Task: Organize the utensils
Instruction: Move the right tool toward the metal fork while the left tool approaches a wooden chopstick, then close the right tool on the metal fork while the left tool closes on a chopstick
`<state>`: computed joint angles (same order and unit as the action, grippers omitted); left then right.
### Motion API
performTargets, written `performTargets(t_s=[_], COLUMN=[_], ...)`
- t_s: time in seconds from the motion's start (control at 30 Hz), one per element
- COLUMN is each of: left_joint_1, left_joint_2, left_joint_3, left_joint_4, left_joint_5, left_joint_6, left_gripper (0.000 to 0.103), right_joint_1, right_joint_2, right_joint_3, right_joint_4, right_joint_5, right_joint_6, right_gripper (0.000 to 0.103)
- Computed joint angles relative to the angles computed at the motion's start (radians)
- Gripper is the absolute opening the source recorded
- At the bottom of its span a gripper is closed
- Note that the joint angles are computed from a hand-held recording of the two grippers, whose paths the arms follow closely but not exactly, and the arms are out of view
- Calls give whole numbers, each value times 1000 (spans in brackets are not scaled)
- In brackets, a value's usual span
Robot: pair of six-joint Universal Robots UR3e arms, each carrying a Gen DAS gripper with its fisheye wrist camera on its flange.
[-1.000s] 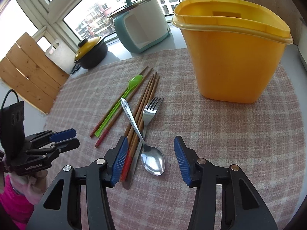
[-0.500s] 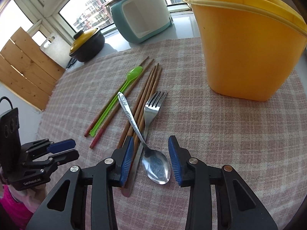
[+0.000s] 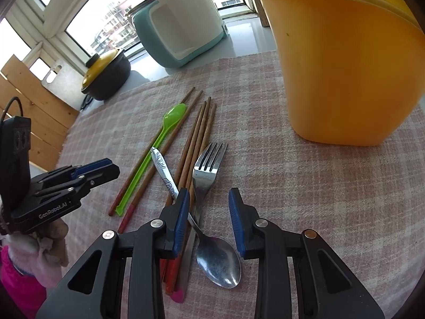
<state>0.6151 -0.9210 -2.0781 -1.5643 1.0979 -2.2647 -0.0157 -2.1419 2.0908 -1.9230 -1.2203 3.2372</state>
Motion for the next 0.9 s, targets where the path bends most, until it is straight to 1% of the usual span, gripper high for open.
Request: performTargets(t_s=[0.07, 0.17, 0.3, 0.5, 0.7, 0.73, 0.8, 0.9], left_joint_1=[-40, -79, -141, -177, -235, -244, -256, -266], left_joint_2=[-39, -85, -143, -201, -255, -264, -278, -298], left_joint_3=[-5, 2, 7, 39, 52, 55, 60, 68], left_joint_4=[62, 100, 185, 192, 246, 254, 267, 286], left_joint_5=[16, 24, 53, 52, 80, 83, 87, 91], left_joint_6=[-34, -50, -105, -117, -143, -148, -159, -171], left_gripper=[16, 16, 16, 16, 16, 16, 16, 16], right_joint_1=[-9, -17, -15, -22, -24, -25, -23, -25], right_joint_2=[-1, -2, 6, 17, 22, 21, 29, 35], right_joint_3=[6, 11, 12, 12, 16, 17, 19, 23], right_joint_4=[-1, 1, -10, -18, -20, -20, -25, -31], right_joint_5=[7, 16, 18, 23, 24, 25, 24, 29], right_joint_6=[0, -1, 4, 7, 7, 7, 11, 17], right_gripper=[27, 27, 27, 26, 26, 26, 20, 20])
